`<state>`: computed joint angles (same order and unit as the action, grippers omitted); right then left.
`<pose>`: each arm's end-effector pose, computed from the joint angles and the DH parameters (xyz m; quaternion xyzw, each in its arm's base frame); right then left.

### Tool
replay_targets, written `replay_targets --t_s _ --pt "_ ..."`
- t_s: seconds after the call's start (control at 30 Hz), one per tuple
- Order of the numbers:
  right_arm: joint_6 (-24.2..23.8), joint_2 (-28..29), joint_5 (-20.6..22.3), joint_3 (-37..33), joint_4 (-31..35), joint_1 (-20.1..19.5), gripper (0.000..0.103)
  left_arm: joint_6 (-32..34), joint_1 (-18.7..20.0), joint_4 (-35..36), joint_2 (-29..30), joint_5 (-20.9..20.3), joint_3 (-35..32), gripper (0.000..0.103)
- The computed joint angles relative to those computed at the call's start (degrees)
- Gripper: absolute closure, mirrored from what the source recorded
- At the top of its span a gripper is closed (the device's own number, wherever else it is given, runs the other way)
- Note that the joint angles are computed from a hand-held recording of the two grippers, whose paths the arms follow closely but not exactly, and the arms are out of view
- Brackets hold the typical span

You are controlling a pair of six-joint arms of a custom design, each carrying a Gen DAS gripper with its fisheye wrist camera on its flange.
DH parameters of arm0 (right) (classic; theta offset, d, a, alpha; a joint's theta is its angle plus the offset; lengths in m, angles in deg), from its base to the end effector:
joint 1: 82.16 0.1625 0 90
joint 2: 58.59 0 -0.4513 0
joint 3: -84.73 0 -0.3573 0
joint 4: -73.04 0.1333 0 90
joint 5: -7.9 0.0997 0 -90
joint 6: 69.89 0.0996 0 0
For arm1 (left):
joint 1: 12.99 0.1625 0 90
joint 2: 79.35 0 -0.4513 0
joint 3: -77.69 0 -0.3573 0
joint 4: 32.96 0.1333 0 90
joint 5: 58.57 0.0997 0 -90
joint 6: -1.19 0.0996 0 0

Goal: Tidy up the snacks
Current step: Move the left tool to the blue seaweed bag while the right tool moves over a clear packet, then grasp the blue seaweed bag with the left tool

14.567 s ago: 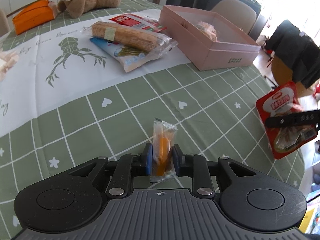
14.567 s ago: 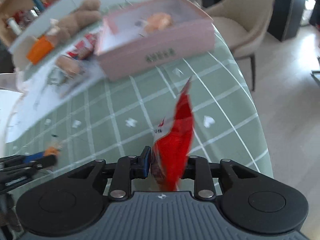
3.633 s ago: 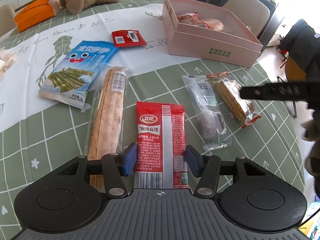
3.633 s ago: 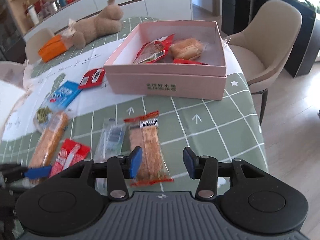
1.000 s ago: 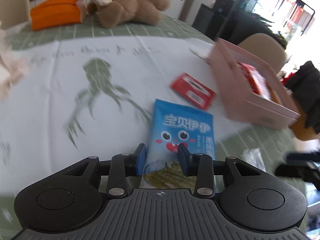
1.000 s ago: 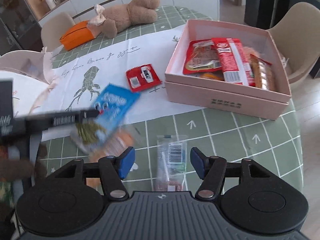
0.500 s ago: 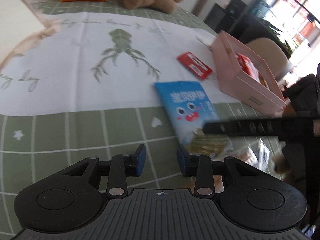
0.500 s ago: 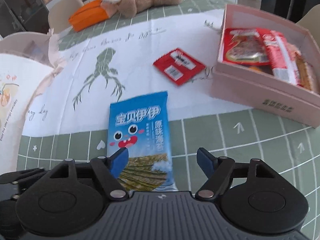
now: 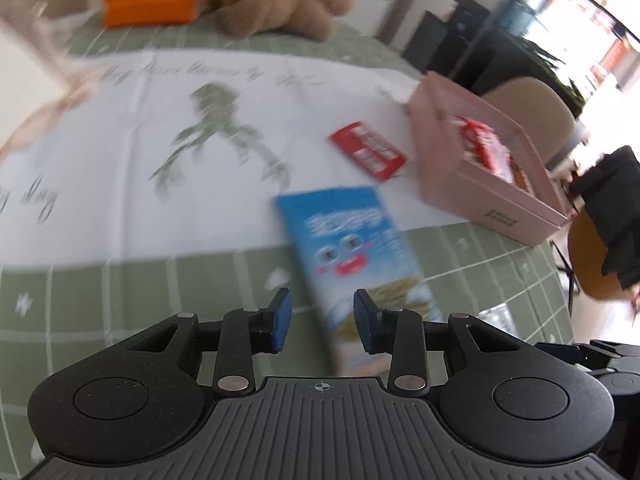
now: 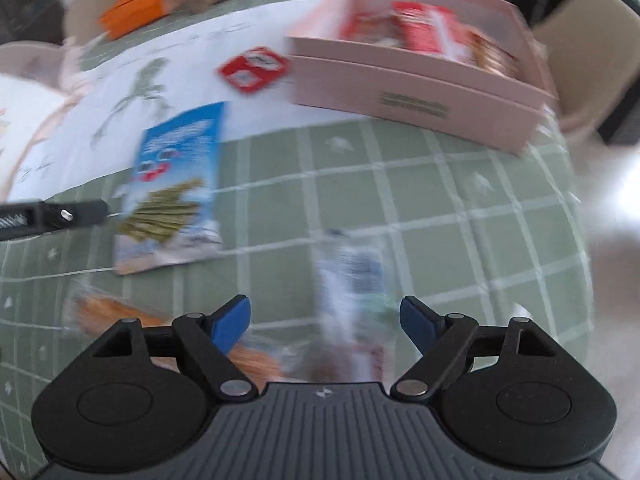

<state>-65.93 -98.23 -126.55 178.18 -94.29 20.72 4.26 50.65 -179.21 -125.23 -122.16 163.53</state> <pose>0.2132 -0.6471 0.1366 -0.0064 -0.9095 0.2409 0.3387 -0.1556 -0.7139 0.1993 0.2135 0.9403 -0.1807 0.1936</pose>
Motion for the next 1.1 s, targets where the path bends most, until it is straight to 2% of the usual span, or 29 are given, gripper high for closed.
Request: replay_targets --t_s 0.17,0.27,0.33,0.47,0.53,0.63,0.67,0.73,0.8,0.83,0.93,1.03,1.1 --pt "-2.70 -0.87 -1.59 3.54 -9.22 0.57 0.021 7.01 -3.15 -0.11 5.58 1.89 -3.96 0.065" --pt "-3.73 -1.35 -2.38 4.96 -12.11 0.81 0.021 14.36 -5.06 -1.38 8.84 7.95 -3.84 0.061" --pt "-4.54 -1.54 -3.42 5.62 -13.54 0.76 0.021 20.87 -5.69 -6.78 9.14 10.90 -0.89 0.060" --pt "-4.45 -1.80 -5.79 7.20 -16.81 0.02 0.021 24.09 -5.32 -10.00 7.46 15.21 2.13 0.059" --pt "-2.93 -2.21 -5.17 8.19 -18.01 -0.84 0.021 23.83 -4.70 -10.70 6.30 16.51 3.08 0.060" --pt "-2.09 -1.62 -4.56 8.99 -20.62 -2.00 0.021 22.00 -3.44 -7.72 4.60 13.20 2.45 0.059" --pt "-1.61 -1.45 -4.18 9.13 -20.89 -2.39 0.018 21.26 -3.09 -5.75 4.37 11.95 1.56 0.054" --pt "-4.43 0.07 -4.79 8.95 -24.73 -2.37 0.016 17.93 -2.38 -0.98 4.18 8.68 -0.94 0.045" --pt "-7.64 1.42 -5.24 8.21 -26.98 -2.30 0.015 14.46 -1.59 1.55 3.87 5.15 -2.71 0.045" --pt "-9.12 2.02 -5.12 8.03 -28.53 -2.34 0.014 13.47 -1.32 0.38 3.61 4.26 -2.78 0.046" --pt "-10.50 2.73 -4.97 7.78 -30.83 -2.60 0.010 13.69 -1.99 -5.25 4.14 8.93 -1.84 0.050" --pt "-11.93 3.42 -5.15 7.95 -33.41 -2.67 0.006 10.90 -1.23 0.75 5.61 10.14 -5.65 0.049" --pt "-12.72 3.79 -5.14 8.21 -34.99 -2.72 0.003 12.45 -1.08 0.18 6.49 10.37 -6.46 0.046"
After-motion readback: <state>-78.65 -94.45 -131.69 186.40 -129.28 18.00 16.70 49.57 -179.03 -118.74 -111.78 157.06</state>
